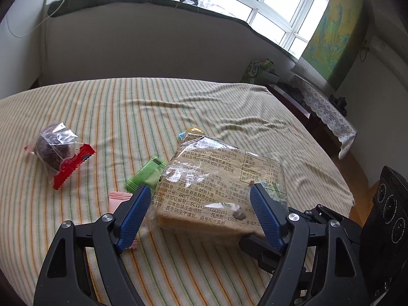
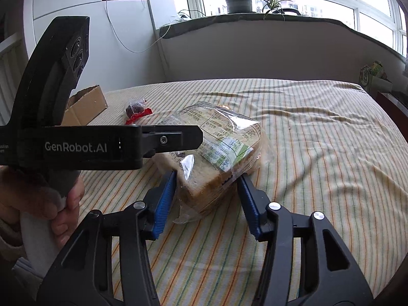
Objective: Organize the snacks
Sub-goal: 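Grasp the wrapped bread loaf between both fingers of the right gripper, then lift the bread loaf with the right gripper and carry it over the box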
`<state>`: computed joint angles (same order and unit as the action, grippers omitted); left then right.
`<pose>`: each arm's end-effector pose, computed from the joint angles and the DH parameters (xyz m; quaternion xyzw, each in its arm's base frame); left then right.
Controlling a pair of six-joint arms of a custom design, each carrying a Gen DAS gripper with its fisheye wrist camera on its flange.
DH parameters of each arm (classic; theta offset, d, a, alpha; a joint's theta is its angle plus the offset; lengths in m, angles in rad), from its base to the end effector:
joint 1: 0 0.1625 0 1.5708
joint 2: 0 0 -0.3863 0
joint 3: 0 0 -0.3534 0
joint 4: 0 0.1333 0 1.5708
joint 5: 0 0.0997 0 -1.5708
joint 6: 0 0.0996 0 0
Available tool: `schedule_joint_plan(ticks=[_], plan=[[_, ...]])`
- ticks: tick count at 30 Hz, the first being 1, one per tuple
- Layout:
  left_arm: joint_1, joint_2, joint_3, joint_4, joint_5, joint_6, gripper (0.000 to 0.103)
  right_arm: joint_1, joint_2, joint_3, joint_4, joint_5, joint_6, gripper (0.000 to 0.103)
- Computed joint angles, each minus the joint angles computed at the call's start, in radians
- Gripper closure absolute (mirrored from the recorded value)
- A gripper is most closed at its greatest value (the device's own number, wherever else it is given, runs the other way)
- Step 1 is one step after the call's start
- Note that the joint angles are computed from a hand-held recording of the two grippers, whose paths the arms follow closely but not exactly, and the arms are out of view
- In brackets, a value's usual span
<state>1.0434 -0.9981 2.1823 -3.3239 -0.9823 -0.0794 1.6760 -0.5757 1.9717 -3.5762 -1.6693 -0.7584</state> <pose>-0.0742 -0.5021 0.1438 0.1247 0.9137 -0.3395 0.1854 0.1778 -0.5081 0.0006 0.3853 -0.8715 0.2687 0.1406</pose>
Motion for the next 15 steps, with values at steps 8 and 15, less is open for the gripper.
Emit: schedule_joint_plan(ticks=[8,15], plan=[[-0.021,-0.025,0.028,0.01,-0.012,-0.024,0.027,-0.017,-0.033,0.059,-0.046,0.026,-0.022,0.051],[-0.051,-0.022,0.076,-0.026,-0.001,-0.071,0.027,-0.037,-0.035,0.112,-0.125,0.046,-0.077,0.051]])
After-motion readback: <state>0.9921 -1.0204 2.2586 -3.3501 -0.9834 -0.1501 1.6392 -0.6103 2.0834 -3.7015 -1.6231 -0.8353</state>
